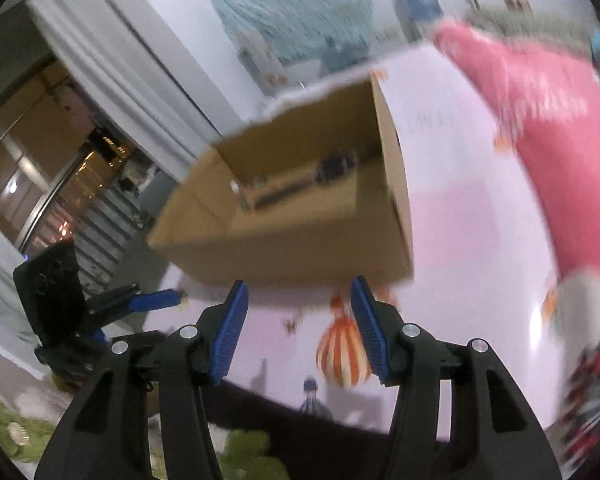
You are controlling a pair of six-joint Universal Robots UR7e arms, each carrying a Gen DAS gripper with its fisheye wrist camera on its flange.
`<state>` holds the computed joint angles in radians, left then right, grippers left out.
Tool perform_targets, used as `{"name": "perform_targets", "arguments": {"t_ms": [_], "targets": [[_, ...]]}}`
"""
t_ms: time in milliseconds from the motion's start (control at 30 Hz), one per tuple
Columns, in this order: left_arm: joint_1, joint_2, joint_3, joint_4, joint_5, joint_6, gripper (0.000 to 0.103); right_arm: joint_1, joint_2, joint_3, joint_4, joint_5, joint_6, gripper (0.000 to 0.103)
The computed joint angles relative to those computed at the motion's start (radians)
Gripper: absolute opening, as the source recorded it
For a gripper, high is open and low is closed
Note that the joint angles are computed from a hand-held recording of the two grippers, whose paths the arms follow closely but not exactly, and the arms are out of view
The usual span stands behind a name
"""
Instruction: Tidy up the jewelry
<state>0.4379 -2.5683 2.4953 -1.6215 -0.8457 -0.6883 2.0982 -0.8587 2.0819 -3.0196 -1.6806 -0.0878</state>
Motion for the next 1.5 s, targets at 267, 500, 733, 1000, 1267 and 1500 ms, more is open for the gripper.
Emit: {"name": "perform_targets", "arguments": {"t_ms": [267, 500, 733, 1000, 1267, 1500], "targets": [[0.164, 0.27, 0.127, -0.336, 0.071, 0.23, 0.043, -0.033, 0.097, 0.01, 0.002, -0.041, 0.097, 0.034], [0.225, 0.402, 0.137, -0.467, 0.085, 0.345, 0.034, -0.031, 0.111, 0.0, 0.002, -0.039, 0.094, 0.034], [0.234, 0.437, 0.131, -0.486, 0.094, 0.377, 0.025, -0.04, 0.116, 0.009, 0.007, -0.024, 0.103, 0.034], [0.237, 0.463, 0.115, -0.472, 0.082, 0.406, 0.015, -0.052, 0.125, 0.001, 0.011, -0.006, 0.116, 0.034], [0.229, 0.443, 0.116, -0.447, 0.082, 0.389, 0.011, -0.061, 0.113, 0.01, 0.012, -0.002, 0.114, 0.034], [0.175, 0.334, 0.117, -0.339, 0.084, 0.322, 0.011, -0.068, 0.096, 0.027, 0.012, -0.014, 0.103, 0.034]]}}
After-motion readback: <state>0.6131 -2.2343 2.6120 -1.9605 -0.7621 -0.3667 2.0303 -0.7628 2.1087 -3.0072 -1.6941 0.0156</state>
